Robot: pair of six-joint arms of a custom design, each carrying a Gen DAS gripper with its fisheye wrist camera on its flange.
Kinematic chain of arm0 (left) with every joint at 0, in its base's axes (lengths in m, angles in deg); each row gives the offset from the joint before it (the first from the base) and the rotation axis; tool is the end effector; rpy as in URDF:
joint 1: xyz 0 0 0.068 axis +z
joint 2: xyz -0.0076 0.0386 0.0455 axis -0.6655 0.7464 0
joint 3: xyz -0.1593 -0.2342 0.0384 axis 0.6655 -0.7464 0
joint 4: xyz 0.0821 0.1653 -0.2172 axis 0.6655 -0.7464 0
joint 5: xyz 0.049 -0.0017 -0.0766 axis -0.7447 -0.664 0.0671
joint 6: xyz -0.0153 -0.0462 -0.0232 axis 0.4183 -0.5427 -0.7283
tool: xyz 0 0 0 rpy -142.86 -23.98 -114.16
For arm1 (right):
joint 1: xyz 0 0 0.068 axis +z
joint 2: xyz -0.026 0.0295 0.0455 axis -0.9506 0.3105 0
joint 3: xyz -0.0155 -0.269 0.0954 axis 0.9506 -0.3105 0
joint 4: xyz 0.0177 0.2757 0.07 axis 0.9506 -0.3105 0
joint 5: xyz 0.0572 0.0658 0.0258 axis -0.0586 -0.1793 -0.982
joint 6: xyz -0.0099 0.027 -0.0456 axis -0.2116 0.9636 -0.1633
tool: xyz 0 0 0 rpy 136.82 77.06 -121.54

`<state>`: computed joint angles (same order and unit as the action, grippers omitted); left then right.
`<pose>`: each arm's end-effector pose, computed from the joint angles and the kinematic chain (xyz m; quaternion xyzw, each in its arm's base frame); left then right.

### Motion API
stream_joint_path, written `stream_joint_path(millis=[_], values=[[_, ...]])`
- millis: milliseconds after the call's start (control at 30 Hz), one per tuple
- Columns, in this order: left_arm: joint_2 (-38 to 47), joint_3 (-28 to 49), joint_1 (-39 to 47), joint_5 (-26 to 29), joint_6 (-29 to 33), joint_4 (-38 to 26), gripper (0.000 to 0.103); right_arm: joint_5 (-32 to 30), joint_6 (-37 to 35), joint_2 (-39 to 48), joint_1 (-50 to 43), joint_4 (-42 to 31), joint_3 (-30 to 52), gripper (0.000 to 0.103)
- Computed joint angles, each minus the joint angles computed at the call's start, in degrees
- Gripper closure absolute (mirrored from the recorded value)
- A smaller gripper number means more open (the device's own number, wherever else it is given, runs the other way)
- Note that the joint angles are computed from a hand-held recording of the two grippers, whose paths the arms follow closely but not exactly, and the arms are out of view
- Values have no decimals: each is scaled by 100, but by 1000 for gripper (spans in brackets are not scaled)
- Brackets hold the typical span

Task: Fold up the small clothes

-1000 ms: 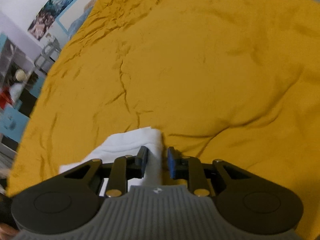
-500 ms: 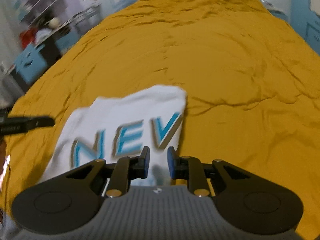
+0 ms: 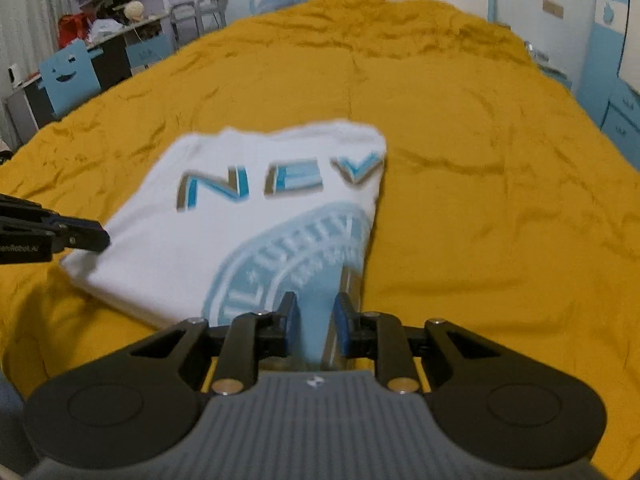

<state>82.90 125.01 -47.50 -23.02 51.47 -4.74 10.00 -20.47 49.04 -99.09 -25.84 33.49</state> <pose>0.3532 -0.0481 0.2550 0.2650 0.9062 -0.1287 0.3033 0.2399 -0.1096 0.2835 0.0265 0.9332 0.0325 0.3570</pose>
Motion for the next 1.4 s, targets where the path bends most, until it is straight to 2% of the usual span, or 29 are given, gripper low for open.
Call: stream_joint_path(millis=[367,633,800,933,1067,1200,1267,1400], values=[[188,-580,131,124,-6,595,88,258,-29,227,77,619,-666,87],[160,-504,143,123,-11,420,88,192,95,470,22,602,-523,87],[113,-305,142,134,43,54,86,284,160,504,75,364,-291,87],[-199,-429,140,174,59,74,85,323,238,379,97,114,-104,85],[-487,-522,148,262,-57,134,84,239,314,93,49,-36,-34,75],[-873,-669,67,229,-265,480,79,144,406,-290,65,-105,34,66],[-1050,-720,-26,114,-441,726,75,80,478,-454,75,-128,108,58],[-1396,-838,-240,-206,-871,1253,61,88,736,-864,156,-41,204,34]])
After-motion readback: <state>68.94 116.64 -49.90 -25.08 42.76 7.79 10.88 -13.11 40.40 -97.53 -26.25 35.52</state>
